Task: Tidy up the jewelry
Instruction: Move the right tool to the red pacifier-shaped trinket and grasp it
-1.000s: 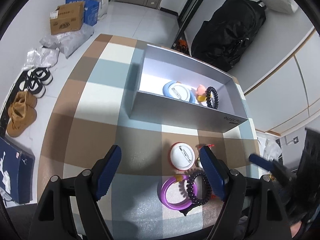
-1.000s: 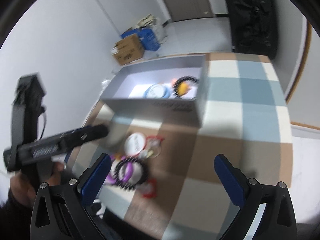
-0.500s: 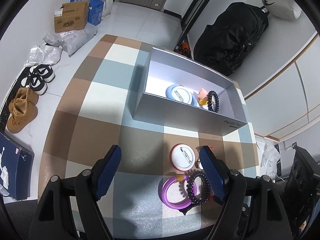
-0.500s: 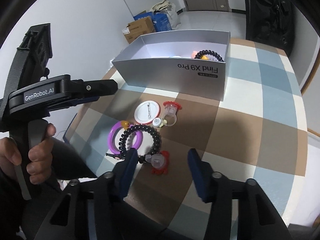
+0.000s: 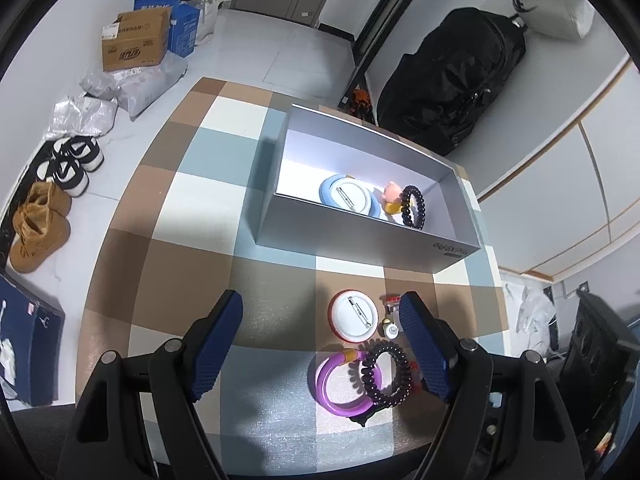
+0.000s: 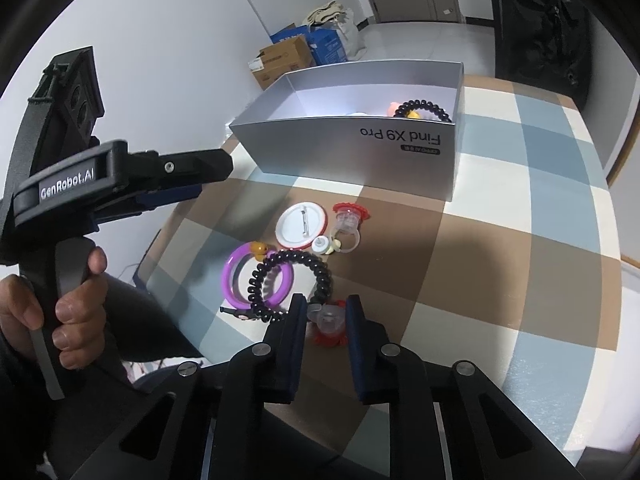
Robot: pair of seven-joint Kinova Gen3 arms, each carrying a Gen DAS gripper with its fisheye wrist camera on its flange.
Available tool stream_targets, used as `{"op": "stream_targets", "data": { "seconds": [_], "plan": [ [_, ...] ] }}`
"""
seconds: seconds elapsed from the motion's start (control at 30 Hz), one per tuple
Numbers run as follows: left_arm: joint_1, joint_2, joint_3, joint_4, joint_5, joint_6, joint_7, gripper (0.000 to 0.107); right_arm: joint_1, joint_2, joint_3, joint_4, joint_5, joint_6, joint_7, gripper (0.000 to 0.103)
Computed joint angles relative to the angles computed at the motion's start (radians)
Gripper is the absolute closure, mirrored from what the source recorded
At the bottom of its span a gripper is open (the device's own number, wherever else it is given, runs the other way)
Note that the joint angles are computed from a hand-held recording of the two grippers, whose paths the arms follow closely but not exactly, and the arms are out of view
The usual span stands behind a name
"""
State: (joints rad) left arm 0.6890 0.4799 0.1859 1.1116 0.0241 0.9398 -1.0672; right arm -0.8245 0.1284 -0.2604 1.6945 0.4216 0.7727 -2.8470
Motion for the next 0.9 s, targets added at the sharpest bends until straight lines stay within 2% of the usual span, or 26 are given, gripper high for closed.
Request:
{"op": "stream_targets", "data": {
  "seconds": [0.27,0.47,0.57,0.67,0.77,0.9],
  "plan": [
    [-0.017,-0.007,0.026,0.022,0.035,-0.045,-0.069,0.031,0.000,-0.048,-0.002,0.028,0.089,0.016,-0.139,0.085],
    [0.030,0.012,0.022,-0.016,-0.001,-0.044,-0.108,0.031,0.035,-0.083,-0.024,0.052,0.123,0.025,-0.223,0.085],
    [0.072,0.032,0.010,-0.053,-0.041,-0.022,-0.125,0.031,0.055,-0.108,-0.034,0.067,0.126,0.041,-0.240,0.085],
    [0.128,0.060,-0.018,-0.107,-0.102,0.039,-0.117,0.031,0.083,-0.125,-0.042,0.088,0.113,0.026,-0.264,0.085],
    [0.143,0.082,-0.020,-0.139,-0.116,0.067,-0.131,0.031,0.100,-0.131,-0.054,0.095,0.108,0.031,-0.265,0.085],
    [0.172,0.110,-0.037,-0.183,-0.141,0.096,-0.127,0.038,0.118,-0.142,-0.062,0.110,0.101,0.017,-0.268,0.085]
  ]
}}
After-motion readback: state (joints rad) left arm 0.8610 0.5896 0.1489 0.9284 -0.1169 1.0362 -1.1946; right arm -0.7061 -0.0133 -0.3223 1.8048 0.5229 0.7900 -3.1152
